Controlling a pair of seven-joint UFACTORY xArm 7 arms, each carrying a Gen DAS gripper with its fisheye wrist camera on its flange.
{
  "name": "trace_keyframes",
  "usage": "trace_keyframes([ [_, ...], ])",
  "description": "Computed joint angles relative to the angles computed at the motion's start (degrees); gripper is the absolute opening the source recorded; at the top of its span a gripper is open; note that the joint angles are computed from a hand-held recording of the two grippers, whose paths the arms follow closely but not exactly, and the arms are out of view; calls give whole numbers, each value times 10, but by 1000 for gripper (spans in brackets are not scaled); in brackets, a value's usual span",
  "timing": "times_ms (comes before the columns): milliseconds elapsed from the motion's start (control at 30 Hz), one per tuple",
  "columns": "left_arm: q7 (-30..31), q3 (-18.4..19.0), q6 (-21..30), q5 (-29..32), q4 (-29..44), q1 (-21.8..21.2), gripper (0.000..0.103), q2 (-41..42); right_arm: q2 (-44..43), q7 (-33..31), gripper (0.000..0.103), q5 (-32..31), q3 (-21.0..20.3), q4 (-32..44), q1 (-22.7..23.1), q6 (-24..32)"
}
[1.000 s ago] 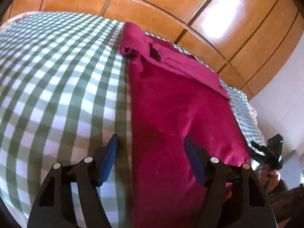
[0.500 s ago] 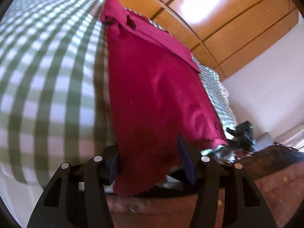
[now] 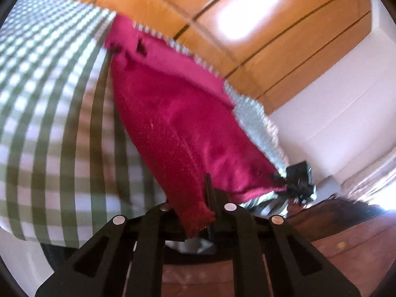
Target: Fold small clothes
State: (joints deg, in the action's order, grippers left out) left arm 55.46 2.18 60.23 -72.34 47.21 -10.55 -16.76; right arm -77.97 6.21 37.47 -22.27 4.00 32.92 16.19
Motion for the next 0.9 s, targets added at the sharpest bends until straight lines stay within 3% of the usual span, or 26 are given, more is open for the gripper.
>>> trace_keyframes([
  [167,24,25,38,-83,-5,3,8,-25,-32,-41,11,-7,-18,4,77,-85],
  [333,28,48,103,-156,-4,13,8,-43,-71,-79,12,-61,-41,9,175,-175],
  [567,26,90,262,-233,0,32,8,-53,-172,-140,12,-168,-101,7,331,-268],
  [633,25,91,284,-244,5,40,8,-51,-190,-152,12,-199,-113,9,359,-264],
  [733,23,77,273,-244,23,49,8,-43,-195,-138,12,-210,-103,6,352,-246],
  [800,10,63,246,-235,40,52,8,-28,-176,-130,13,-207,-117,6,346,-260],
  [833,1,68,237,-225,41,49,8,-29,-175,-113,13,-199,-110,0,323,-258],
  [900,-45,37,170,-199,65,59,8,-7,-149,-83,16,-190,-103,7,298,-261],
])
